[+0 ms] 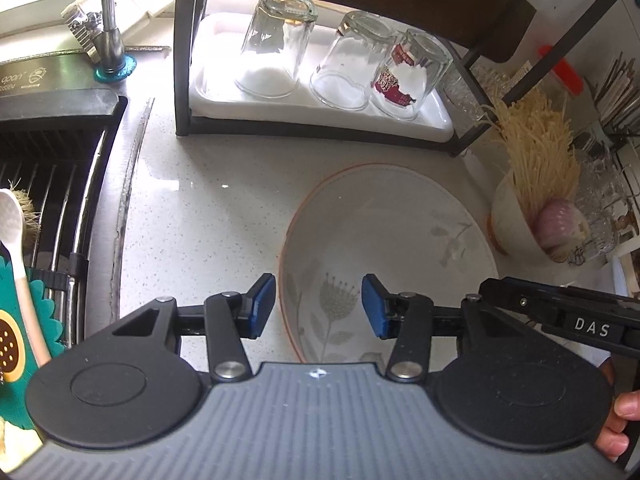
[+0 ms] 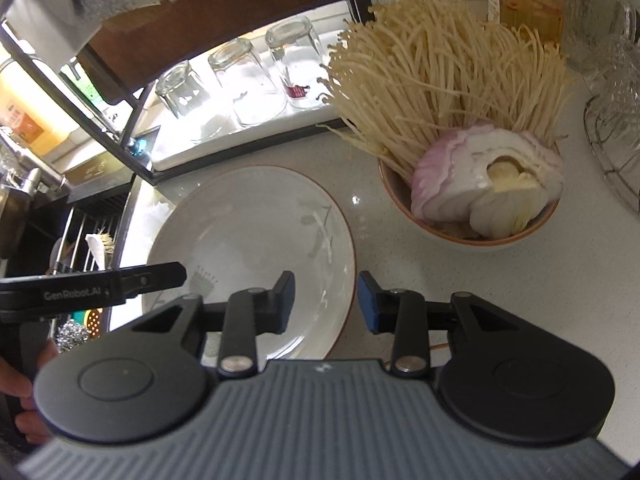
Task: Organize plates and bowls
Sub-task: 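Close the right gripper on the plate rim while the left gripper grips it too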
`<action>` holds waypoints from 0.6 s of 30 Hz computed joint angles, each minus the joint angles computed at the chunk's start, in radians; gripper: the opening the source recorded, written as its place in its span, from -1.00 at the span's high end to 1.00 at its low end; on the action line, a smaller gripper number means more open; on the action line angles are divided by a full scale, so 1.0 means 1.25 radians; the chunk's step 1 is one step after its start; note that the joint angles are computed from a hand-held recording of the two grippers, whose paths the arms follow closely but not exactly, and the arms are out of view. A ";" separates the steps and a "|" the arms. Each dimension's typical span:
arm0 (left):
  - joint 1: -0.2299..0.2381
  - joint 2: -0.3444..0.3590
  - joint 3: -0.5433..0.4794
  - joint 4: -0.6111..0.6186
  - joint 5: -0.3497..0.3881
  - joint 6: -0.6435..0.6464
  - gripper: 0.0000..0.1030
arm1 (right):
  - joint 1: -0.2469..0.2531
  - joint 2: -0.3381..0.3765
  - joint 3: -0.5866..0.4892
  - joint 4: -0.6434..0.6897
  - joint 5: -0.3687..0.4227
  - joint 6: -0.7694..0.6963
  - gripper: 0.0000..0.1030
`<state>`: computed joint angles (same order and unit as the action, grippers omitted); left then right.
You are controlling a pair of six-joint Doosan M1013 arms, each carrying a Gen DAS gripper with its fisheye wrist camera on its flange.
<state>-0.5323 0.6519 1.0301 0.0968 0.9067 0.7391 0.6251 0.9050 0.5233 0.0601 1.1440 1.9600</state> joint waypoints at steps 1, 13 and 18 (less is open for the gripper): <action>0.001 0.002 -0.001 -0.005 0.001 0.007 0.00 | 0.001 0.002 -0.001 -0.005 0.003 -0.001 0.37; 0.011 0.026 -0.028 -0.026 0.017 0.064 0.47 | 0.005 0.032 -0.049 -0.037 0.037 0.033 0.63; 0.009 0.027 -0.024 -0.009 0.002 0.050 0.49 | 0.000 0.023 -0.020 -0.013 0.020 0.057 0.68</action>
